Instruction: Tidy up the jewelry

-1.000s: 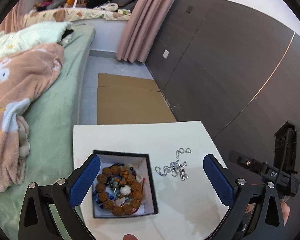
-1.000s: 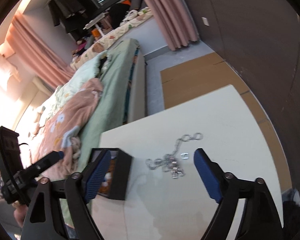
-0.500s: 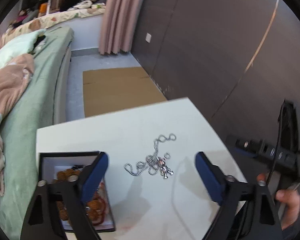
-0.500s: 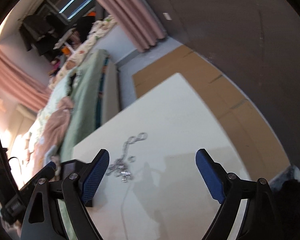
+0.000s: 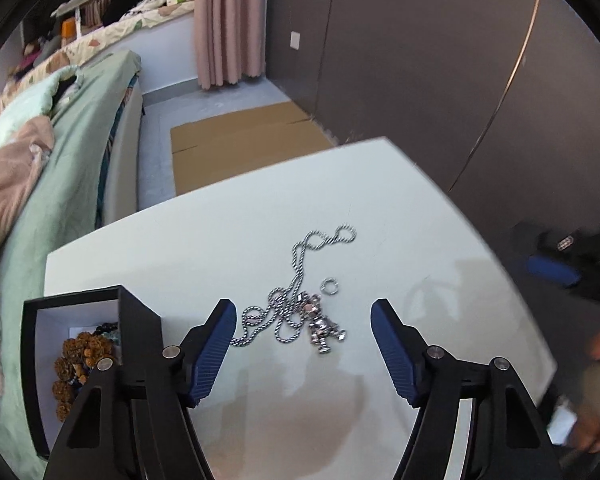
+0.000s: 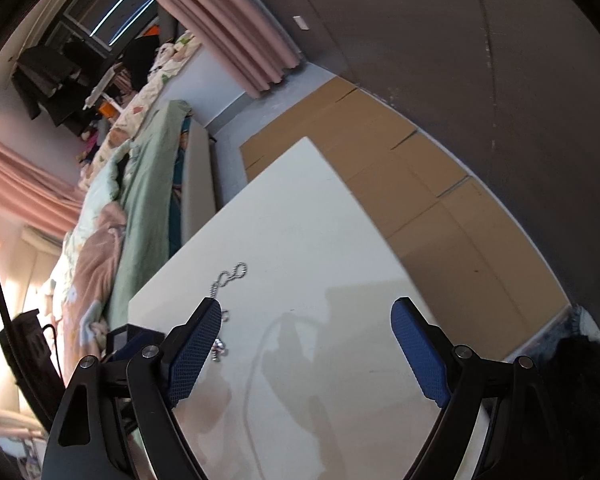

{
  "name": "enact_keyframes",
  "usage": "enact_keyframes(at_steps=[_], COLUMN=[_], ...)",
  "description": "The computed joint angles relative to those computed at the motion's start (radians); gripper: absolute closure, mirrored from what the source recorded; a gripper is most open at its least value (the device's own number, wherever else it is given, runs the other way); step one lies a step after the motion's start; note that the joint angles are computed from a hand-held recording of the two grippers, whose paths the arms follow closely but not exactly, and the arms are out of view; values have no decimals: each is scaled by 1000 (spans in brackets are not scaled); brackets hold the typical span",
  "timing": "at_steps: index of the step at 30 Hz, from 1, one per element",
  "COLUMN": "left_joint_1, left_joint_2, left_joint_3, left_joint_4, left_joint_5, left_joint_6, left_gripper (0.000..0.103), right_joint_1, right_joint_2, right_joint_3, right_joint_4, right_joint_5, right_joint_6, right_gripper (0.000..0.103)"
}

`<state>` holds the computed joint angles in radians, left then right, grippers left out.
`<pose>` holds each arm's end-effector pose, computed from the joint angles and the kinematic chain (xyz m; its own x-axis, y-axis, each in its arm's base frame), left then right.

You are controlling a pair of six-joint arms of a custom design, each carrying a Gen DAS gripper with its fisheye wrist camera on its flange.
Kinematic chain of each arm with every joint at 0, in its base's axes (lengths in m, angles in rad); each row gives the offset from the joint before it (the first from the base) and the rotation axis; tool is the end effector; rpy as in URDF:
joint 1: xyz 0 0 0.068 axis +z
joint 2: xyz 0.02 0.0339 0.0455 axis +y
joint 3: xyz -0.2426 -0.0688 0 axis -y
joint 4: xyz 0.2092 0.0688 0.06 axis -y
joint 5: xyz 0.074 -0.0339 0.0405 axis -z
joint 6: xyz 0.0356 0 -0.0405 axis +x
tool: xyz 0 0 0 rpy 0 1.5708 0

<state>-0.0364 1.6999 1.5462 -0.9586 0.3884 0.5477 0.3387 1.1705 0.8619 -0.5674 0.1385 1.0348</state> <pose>0.3138 -0.0249 0.2854 -0.6603 0.5063 -0.5547 0.6384 0.7674 -0.0594 0.2025 0.0661 0.2466 -0.5813 0.6980 -0.4181 0.4974 0.7115 0.4963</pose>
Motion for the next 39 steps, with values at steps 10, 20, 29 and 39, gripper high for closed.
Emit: enact_keyframes(at_steps=[10,20,29,39], left_joint_1=[-64,-54,12,95], left_joint_2=[47,25,66,38], left_joint_3=[-59,-107,-17,134], left_joint_4=[89,125,29,-98], left_joint_5=[-107,-137,-47,96], left_joint_6=[-34,23,55,62], left_gripper=[32,62,89,103], right_joint_1=[-33,10,23,54], right_joint_2=[-26,37,90,139], right_joint_3=[-20,26,49,84], right_joint_4=[-17,-36,-37,-34], right_joint_5=[-26,-1,-4,-11], right_joint_6=[-22,-31,-48,-82], right_gripper=[15,15,15,22])
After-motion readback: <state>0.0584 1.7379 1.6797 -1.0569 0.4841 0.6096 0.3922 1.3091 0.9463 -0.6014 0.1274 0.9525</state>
